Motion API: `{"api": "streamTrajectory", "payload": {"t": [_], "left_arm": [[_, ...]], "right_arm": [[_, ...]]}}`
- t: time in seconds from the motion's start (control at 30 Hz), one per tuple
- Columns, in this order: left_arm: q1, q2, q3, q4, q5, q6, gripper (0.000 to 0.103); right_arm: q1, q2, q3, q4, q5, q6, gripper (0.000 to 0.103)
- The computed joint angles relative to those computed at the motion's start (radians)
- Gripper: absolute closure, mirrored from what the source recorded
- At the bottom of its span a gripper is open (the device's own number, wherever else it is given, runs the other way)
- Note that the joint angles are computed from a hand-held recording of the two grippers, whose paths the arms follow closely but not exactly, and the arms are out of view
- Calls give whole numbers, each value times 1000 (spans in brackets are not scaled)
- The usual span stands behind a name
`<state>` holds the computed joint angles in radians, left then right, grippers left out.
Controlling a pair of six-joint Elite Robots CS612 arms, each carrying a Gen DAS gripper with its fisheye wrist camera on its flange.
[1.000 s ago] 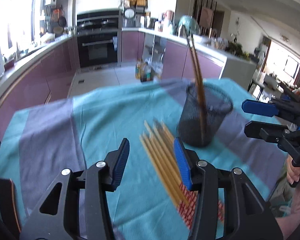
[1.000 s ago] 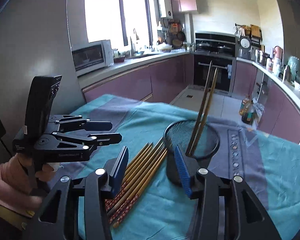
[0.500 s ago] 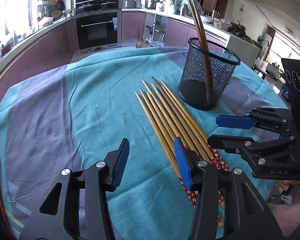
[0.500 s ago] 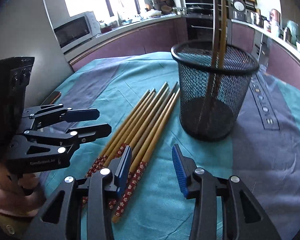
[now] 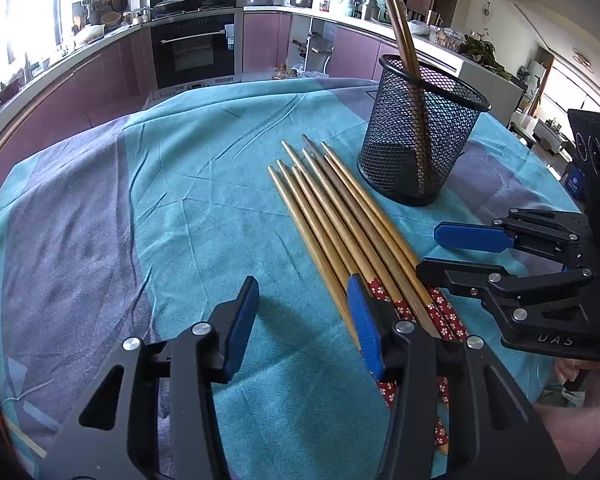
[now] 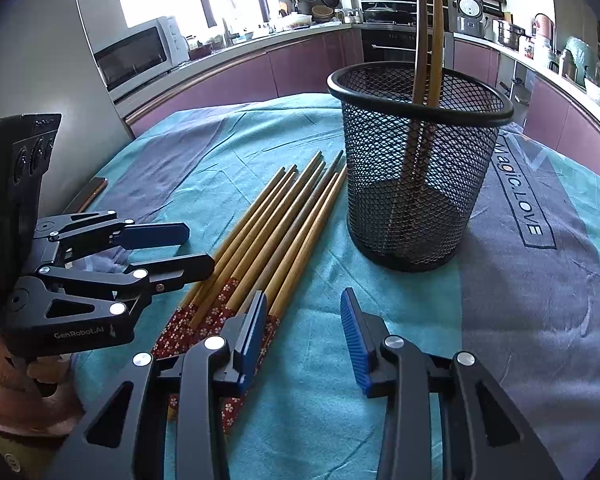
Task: Organize utensils
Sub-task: 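Withdraw both open tools from the cup back toward the chopstick bundle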
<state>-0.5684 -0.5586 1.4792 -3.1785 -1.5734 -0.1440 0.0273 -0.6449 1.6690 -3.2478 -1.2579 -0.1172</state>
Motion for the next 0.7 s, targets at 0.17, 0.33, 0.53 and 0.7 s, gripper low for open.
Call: {"api": "streamTrajectory", "payload": {"t": [0.17,0.33,0.53,0.7], "left_arm": [[-1,3,-4,6,7,2,58],[0,1,-6,19,6,1,59],[-1,6,-16,34,16,6,65],[2,13,-40,61,10,4,69]], "right_arm": [[1,0,-1,3,-13,-1,67],[5,-3,-2,11,-35,-12,67],[15,1,-17,30,-77,-29,72],[23,9,-38,42,-90,-31,74]]}}
